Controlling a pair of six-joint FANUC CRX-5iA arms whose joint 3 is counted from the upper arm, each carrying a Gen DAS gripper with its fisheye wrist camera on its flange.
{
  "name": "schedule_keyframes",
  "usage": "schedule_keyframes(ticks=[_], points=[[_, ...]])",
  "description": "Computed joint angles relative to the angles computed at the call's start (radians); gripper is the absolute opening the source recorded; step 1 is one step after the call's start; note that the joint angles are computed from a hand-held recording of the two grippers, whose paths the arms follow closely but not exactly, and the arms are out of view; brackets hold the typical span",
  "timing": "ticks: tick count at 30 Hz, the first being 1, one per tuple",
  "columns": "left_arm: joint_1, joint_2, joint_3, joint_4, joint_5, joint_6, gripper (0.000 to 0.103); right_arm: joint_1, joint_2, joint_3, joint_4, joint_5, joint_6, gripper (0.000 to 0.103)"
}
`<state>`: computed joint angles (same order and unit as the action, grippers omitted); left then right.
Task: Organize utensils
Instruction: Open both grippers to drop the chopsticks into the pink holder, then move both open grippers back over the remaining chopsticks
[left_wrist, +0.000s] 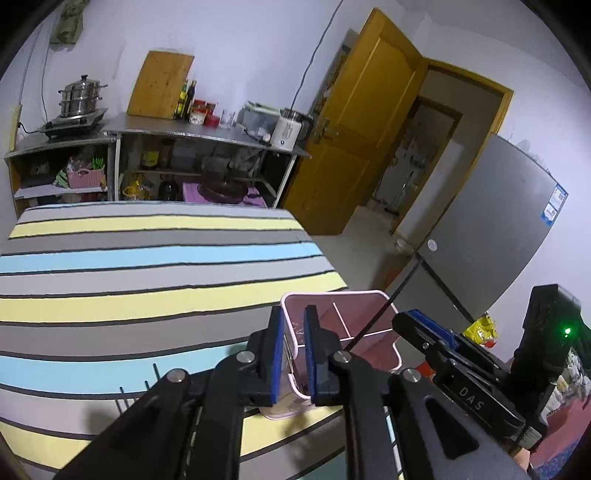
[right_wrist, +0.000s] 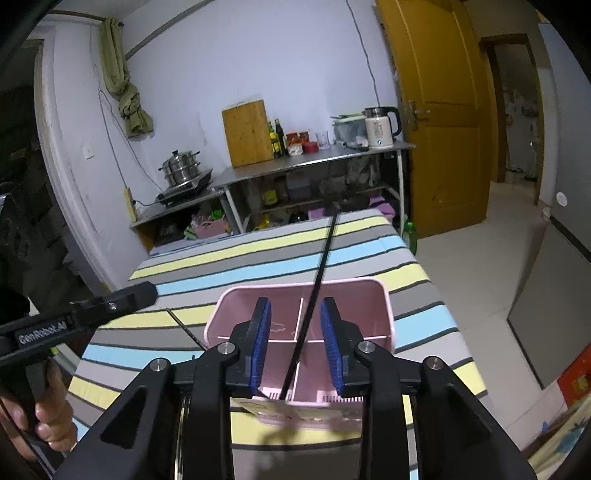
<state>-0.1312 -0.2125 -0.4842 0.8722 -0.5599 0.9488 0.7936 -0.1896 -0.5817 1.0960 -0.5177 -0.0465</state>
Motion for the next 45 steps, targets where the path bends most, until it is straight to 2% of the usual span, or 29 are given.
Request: schedule_keyframes(ticks=[3,18,30,39,45], points=[[0.006,-0.05,-0.034,0.025,0.01,-0.027,0.016,0.028,-0.025,-0.015,0.025,-0.035,-0.022,0.03],[0.097,-0.317,-0.226,-0.016,0.045,-0.037,0.016,0.204,-0.128,-0.101,0.149,-0.158,-0.11,0.03],[0.197,-0.503,-0.382,-0.109,0.05,0.019,0.016,0.298,-0.123,-0.145,0.171,-0.159,-0.165,0.03],[0.236,-0.501,-0.43,-0.189,0.022,0.089,0.016,0.322,-0.091,-0.164,0.136,-0.121,-0.149,0.03],[0.237,-0.445,-0.442,-0.218,0.039,0.141,0.02,0.32,-0.053,-0.157,0.102,-0.088,-0.114,0.03]])
